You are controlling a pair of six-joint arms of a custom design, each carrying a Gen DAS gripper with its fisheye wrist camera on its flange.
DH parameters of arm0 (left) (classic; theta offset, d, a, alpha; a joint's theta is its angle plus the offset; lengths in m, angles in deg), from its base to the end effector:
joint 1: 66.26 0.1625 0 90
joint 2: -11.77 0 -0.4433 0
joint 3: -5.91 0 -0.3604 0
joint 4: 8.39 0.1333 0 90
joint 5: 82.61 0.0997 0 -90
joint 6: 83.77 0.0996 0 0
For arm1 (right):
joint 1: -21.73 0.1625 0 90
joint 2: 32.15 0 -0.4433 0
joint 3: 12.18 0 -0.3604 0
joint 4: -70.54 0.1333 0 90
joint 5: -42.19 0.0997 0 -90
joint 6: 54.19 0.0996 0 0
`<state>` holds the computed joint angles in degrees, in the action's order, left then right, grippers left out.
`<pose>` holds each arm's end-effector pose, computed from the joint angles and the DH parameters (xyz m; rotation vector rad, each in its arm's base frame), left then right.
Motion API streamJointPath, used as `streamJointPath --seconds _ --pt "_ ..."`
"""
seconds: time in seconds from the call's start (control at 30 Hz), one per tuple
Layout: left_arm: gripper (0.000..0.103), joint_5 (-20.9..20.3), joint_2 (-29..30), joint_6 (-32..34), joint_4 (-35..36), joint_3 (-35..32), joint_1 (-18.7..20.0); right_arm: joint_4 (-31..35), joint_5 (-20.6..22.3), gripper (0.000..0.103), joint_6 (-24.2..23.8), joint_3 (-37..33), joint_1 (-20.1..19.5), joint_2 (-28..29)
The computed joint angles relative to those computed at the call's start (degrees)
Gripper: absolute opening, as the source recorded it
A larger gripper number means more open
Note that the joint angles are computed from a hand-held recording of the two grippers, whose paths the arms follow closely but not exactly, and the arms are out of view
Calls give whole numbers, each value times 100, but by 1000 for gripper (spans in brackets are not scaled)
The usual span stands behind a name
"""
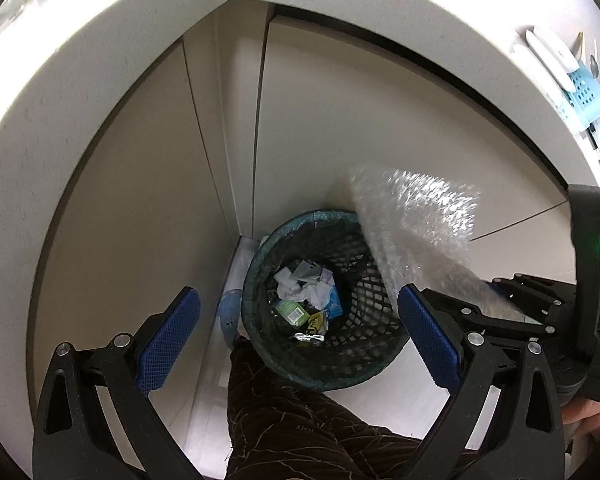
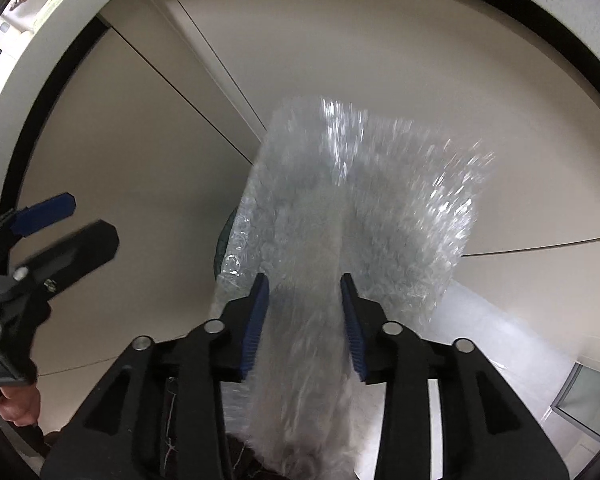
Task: Collect trash
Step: 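Open the right gripper to drop the bubble wrap into the wastebasket, then raise both open grippers back over the counter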
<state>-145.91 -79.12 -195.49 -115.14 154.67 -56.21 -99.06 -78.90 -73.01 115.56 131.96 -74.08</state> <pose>-0.1672 -0.2105 0.1679 -0.4508 2.3637 -0.6572 0.2310 -0.3902 0.0037 0.9042 -2.4326 -0.1319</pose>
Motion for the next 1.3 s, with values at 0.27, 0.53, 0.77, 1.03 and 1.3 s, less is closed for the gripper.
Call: streamJointPath --seconds 0.27,0.53,0.77,1.03,1.3 --pt "97 -12 -102 -92 27 39 39 163 -6 43 -184 -32 -80 -126" --pt "97 47 -30 -5 10 -42 143 -1 -57 67 -94 89 71 -274" --pt "97 70 73 50 223 -280 126 35 -51 86 263 114 570 -645" --pt "97 172 174 145 777 -814 54 -75 -142 95 334 61 896 -1126" --pt "97 476 226 250 1350 -1407 23 21 -241 95 469 -116 1139 -1448"
